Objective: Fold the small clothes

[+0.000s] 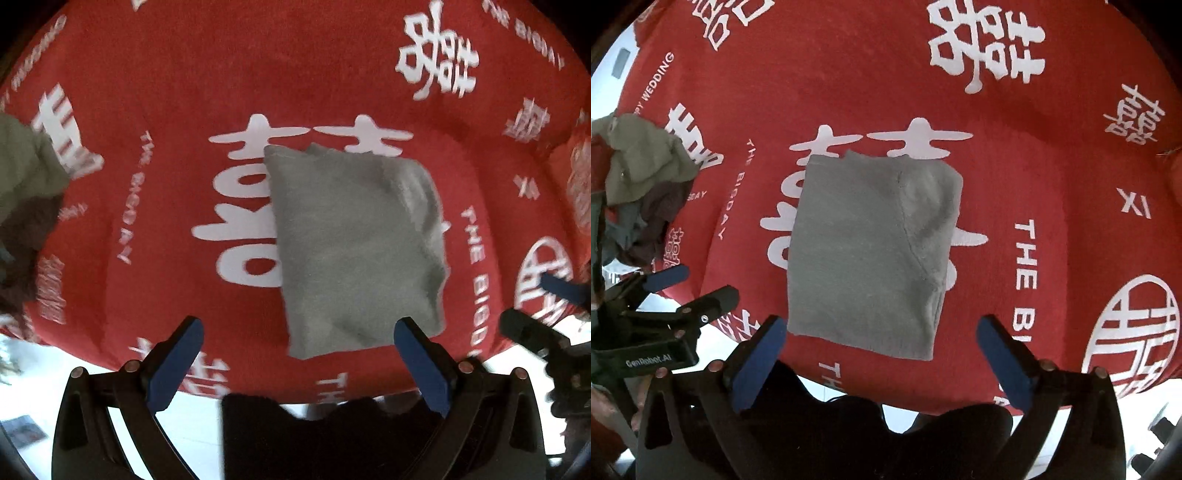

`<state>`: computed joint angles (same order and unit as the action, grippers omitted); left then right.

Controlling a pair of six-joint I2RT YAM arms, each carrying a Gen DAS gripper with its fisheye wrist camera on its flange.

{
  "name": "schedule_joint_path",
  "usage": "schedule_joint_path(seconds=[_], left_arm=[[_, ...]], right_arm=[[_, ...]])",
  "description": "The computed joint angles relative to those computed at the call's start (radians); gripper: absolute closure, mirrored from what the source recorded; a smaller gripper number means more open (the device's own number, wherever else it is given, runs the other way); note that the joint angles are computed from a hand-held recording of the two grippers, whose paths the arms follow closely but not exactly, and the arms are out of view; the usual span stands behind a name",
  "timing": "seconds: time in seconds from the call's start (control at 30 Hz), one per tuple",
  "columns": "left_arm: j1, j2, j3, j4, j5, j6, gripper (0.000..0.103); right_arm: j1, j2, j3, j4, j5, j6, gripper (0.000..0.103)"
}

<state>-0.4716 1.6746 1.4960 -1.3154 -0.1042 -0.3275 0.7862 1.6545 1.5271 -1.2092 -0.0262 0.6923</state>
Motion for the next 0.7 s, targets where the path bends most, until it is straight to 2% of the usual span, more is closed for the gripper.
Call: schedule_joint_path(seconds=[0.07,0.13,0.37,0.53,0.7], left_arm=[[-0.018,-0.007,0.015,-0.009,-0.025,0.010,0.000],[-0.017,-0.016,0.044,-0.028,-0.009,0.028,0.000],[-0.007,0.037,0.188,-0.148,0.034,0.096,0.000],[-0.008,0.054,0.250,-0.195,0.059,0.071,0.000],[-0.022,0.050,0.254,-0.204,0.058,0.030,0.000]], right_arm=[[-0.004,0.028,0.050,-0.063,-0.007,0.031,0.000],[-0.009,0.043,0.089,-0.114,-0.017,0.073,0.000],[-0.011,0.039,0.163,-0.198,0.014,0.151,0.000],[-0.013,0.020,0.180,-0.223,0.026,0.189,0.000],[-0.015,0.011,0.174,-0.232,0.028,0.211,0.000]])
